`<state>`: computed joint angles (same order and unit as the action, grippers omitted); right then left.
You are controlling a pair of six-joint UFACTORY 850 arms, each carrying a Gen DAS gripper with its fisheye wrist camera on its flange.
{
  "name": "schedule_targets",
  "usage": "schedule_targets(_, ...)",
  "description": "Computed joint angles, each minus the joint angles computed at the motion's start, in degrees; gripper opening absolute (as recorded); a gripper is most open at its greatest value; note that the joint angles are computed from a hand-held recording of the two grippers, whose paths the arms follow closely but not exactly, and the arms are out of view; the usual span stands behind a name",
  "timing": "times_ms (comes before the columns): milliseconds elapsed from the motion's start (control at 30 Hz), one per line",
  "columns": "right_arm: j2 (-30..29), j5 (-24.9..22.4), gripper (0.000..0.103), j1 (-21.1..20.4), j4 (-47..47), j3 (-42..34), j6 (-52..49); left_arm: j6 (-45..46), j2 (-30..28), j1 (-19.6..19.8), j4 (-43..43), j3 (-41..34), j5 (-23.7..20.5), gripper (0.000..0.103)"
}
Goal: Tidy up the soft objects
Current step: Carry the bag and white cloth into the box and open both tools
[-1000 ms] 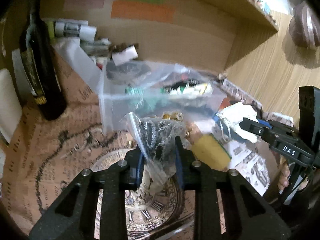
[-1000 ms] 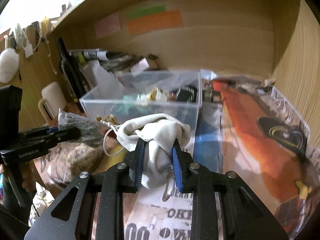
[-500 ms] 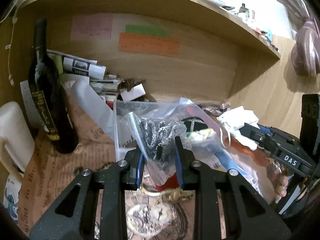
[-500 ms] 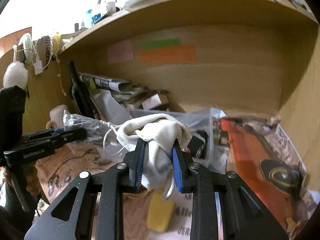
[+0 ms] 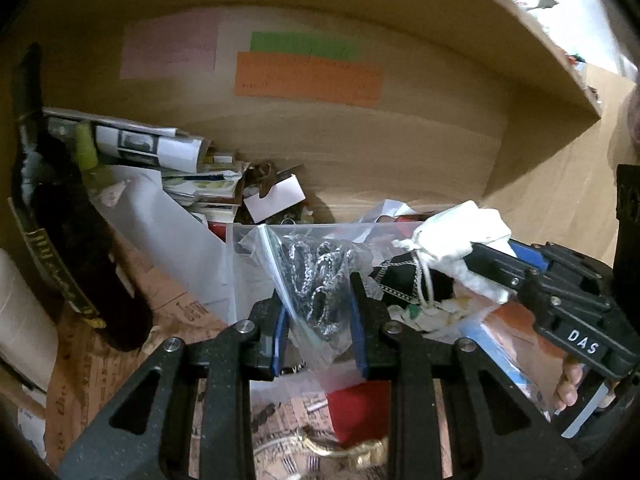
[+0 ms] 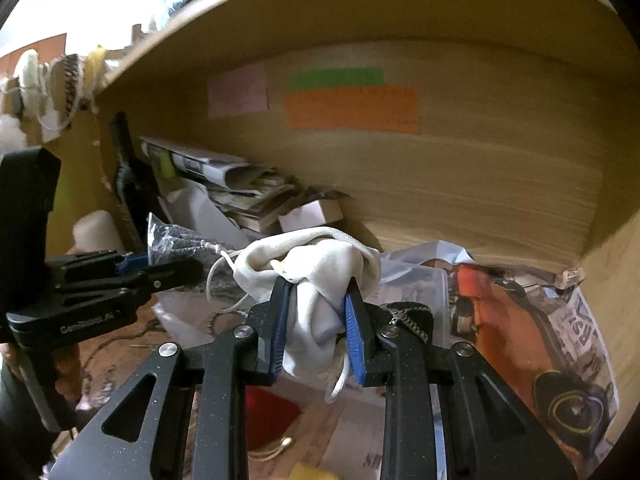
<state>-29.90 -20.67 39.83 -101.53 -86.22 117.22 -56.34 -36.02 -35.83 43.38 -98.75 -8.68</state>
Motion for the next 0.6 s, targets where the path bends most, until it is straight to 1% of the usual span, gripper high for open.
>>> schedule_targets(100,-2.0,1.7,0.024,-1.0,7.1,-2.8,-7.2,11.0,-2.8,0.3,-10.6,-4.1,-2.2,0.027)
schedule_targets(167,-3.3,2.1,0.024,-1.6,12.5,-4.6,-12.4,15.4,-4.4,0.4,-14.7,-6.4,-3.6,0.027)
schedule_targets(200,-3.9,2.4,0.024,-1.8,15.4,-5.4,-15.3,19.3,-5.7,0.5,-18.5,-8.2,-4.6,0.027)
schedule_targets(333,-5.9,2.8,0.024,-2.7,24.6,-7.8,-24.1,28.8,-9.8,0.8,-27.8,-14.0,-8.6,0.027)
schedule_targets(467,-7.1,2.8,0.027,-3.3,32.0,-9.2,-31.1,30.9,-13.3,0.6,-28.7,-18.9,-12.5,0.027)
schedule_targets(600,-8.3,3.0,0.028,-3.9,38.5,-10.5,-36.6,31.5,-15.5,0.5,-29.1,-22.0,-14.8,0.027)
